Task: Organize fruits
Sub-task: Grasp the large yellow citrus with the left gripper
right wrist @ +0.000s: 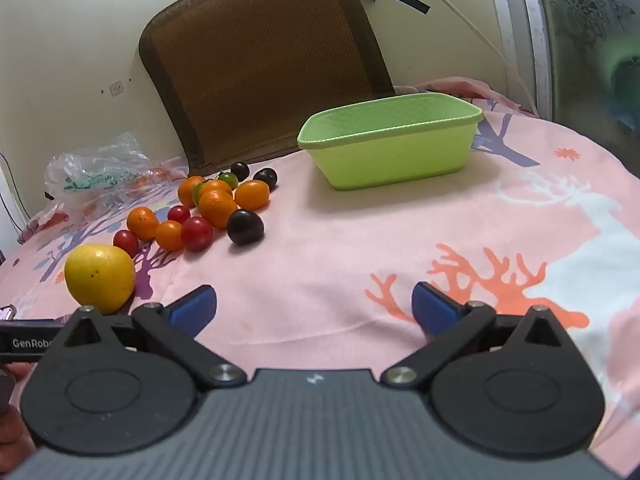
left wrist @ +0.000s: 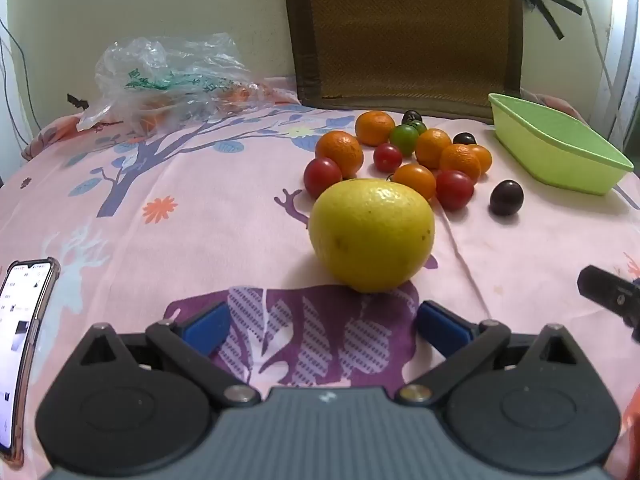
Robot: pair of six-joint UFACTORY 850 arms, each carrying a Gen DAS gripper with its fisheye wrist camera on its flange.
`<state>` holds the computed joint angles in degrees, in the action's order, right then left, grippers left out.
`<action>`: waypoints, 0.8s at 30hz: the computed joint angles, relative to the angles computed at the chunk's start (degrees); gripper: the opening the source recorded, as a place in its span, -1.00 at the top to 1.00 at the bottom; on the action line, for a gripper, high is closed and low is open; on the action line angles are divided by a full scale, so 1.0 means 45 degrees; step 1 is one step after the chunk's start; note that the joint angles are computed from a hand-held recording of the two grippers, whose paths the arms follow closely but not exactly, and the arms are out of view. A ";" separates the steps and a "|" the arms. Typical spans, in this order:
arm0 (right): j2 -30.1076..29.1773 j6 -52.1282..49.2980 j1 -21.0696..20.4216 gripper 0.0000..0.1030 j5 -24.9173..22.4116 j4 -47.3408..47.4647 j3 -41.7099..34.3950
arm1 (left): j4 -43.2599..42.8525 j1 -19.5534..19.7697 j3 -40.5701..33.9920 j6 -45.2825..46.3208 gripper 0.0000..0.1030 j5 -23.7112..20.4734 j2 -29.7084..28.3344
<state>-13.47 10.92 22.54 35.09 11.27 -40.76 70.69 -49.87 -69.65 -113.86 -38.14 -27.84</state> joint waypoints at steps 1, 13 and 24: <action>-0.0014 0.0081 0.0000 -1.00 0.0043 -0.0032 0.0002 | 0.0237 0.0000 0.0093 -0.0170 -1.00 0.0032 0.0037; 0.0202 0.0417 -0.0094 -1.00 0.0063 -0.0804 0.0165 | 0.3933 0.0117 0.2057 -0.2549 -0.97 0.1376 0.1514; -0.0136 0.0351 -0.0057 -0.23 0.0011 -0.4659 -0.0714 | 1.1652 0.1481 0.2491 -0.9898 -0.67 0.3232 0.2048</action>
<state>-14.09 12.50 22.29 35.13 -9.70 -43.97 123.12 -43.21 -58.44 -158.40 -23.59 -18.62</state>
